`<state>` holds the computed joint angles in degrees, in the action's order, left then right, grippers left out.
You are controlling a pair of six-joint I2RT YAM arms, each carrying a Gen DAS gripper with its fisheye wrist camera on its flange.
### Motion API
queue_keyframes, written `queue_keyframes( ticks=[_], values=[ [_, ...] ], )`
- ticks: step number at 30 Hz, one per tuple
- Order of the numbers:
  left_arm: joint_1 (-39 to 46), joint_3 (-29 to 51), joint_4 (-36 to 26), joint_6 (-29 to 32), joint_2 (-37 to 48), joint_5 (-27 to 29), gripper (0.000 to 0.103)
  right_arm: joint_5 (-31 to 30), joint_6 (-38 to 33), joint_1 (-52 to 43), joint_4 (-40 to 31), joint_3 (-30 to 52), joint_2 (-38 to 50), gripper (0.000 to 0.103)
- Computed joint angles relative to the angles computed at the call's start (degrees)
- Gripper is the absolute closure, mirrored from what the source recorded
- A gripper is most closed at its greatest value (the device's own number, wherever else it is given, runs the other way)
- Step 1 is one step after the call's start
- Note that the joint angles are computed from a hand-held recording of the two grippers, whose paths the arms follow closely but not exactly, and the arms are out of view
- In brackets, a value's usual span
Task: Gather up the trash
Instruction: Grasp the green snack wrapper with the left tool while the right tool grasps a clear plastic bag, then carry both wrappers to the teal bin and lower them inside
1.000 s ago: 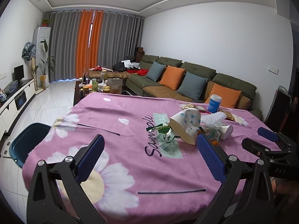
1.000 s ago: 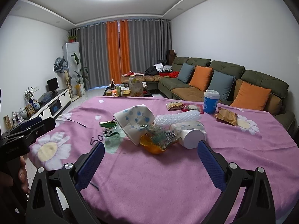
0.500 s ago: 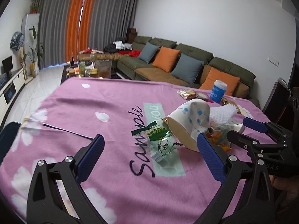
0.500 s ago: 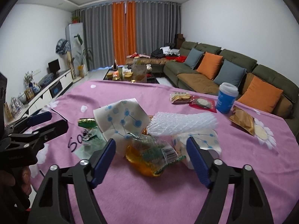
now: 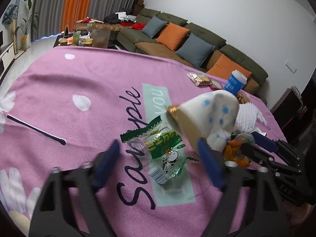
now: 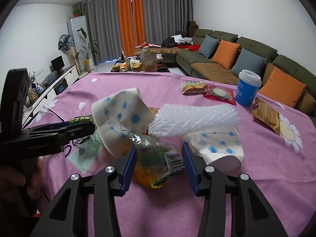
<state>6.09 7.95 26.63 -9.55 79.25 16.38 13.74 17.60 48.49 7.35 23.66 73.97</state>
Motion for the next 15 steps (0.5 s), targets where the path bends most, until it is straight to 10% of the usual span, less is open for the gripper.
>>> queue_keyframes(
  ticks=[15],
  values=[
    [2.3, -5.5, 0.1, 1.2, -9.4, 2.4, 0.076, 5.0, 3.0, 3.8, -4.7, -2.2, -10.1, 0.072]
  ],
)
